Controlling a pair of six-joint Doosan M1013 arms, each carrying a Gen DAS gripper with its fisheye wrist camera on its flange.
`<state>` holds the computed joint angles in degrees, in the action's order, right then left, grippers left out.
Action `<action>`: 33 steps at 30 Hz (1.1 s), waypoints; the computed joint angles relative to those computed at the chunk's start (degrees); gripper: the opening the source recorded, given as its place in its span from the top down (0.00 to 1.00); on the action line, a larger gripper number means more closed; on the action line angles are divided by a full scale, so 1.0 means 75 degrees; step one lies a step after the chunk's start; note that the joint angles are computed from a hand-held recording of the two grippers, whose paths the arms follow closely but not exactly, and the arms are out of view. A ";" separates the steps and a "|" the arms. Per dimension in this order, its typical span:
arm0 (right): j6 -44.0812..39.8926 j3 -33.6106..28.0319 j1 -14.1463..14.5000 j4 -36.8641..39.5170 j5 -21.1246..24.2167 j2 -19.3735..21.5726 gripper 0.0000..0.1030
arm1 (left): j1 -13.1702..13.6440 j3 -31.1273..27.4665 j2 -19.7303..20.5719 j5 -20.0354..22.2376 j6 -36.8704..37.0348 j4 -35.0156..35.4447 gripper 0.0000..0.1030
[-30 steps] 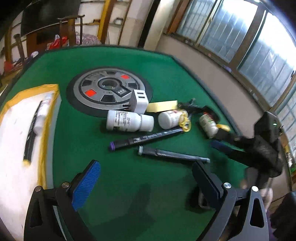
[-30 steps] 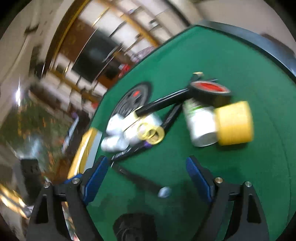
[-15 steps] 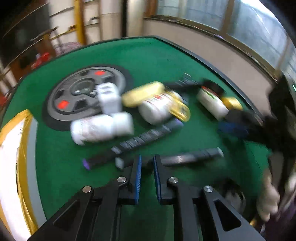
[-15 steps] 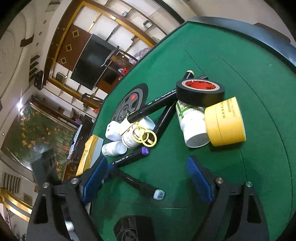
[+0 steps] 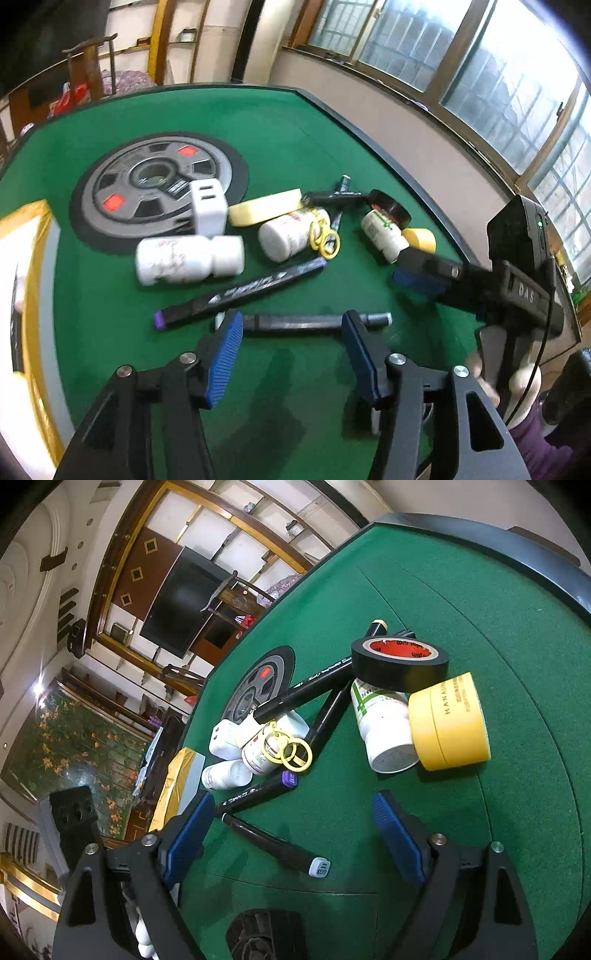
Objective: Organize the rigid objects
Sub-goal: 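Grasp the white-capped black marker with the left tool, then grasp the black round plastic cover with right tool while left tool carries the marker to the tray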
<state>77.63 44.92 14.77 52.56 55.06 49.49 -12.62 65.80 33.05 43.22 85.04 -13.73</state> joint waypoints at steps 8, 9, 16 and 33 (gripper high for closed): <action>0.0043 -0.0061 0.0025 -0.0076 0.0002 0.0045 0.16 | -0.0216 -0.1689 0.1060 0.1950 0.1413 0.0028 0.38; 0.0038 -0.0066 0.0021 -0.0066 0.0008 0.0049 0.16 | -0.0197 -0.1727 0.1099 0.2089 0.1628 -0.0123 0.38; 0.0032 -0.0067 0.0015 -0.0056 0.0017 0.0045 0.16 | -0.0408 -0.1186 0.0668 0.2447 0.2204 0.0620 0.53; 0.0143 -0.0146 0.0041 -0.0289 0.0011 0.0061 0.16 | -0.0626 0.0649 -0.0404 0.0305 0.0794 0.0650 0.87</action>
<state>78.70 43.83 15.07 50.39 55.14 49.95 -17.32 70.67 30.02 45.51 90.99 -8.86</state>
